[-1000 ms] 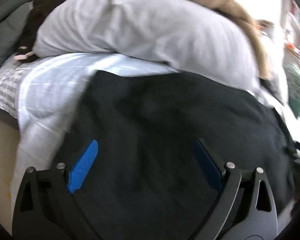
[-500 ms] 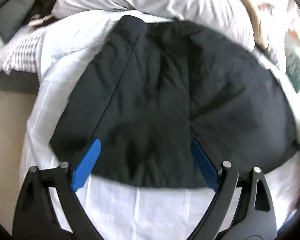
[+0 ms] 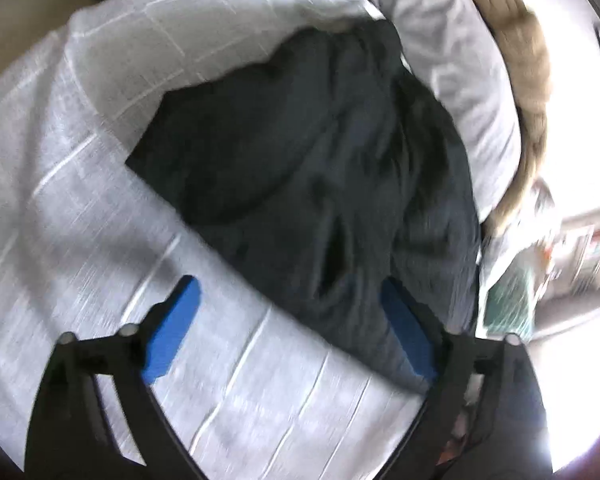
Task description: Fold large clothes
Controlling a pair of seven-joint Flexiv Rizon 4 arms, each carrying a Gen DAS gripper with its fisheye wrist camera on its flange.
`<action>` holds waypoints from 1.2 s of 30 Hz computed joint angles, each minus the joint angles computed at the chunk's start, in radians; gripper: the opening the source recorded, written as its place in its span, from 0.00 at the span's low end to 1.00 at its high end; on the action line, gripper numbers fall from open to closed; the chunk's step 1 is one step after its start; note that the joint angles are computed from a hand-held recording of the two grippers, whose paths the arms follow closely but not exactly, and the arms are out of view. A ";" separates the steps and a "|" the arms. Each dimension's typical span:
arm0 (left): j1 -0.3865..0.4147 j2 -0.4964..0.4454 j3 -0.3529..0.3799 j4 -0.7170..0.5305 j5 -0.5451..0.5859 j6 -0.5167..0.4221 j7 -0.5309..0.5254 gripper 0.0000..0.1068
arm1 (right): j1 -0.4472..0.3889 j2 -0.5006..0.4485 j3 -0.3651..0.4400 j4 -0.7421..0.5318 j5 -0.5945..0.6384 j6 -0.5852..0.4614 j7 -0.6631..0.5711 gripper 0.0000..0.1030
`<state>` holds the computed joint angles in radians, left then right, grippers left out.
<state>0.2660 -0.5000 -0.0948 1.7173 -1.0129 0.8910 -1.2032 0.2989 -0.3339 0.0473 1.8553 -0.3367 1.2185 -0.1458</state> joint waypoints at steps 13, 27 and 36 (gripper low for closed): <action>-0.066 0.007 -0.077 0.002 -0.341 0.305 0.232 0.23 | 0.125 -0.016 -0.234 0.031 -0.348 0.171 0.250 0.19; -0.028 0.097 0.031 0.192 -0.199 0.147 0.116 0.55 | -0.012 0.110 0.058 0.017 0.042 -0.262 -0.035 0.66; -0.070 0.062 -0.012 0.154 -0.455 0.252 0.190 0.43 | 0.086 0.123 0.018 -0.031 -0.590 -0.431 0.222 0.78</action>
<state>0.1961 -0.4375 -0.1063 1.8713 -1.4682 1.1428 -1.0134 0.3853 -0.2113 0.0649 1.8248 -0.9267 0.7873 0.0764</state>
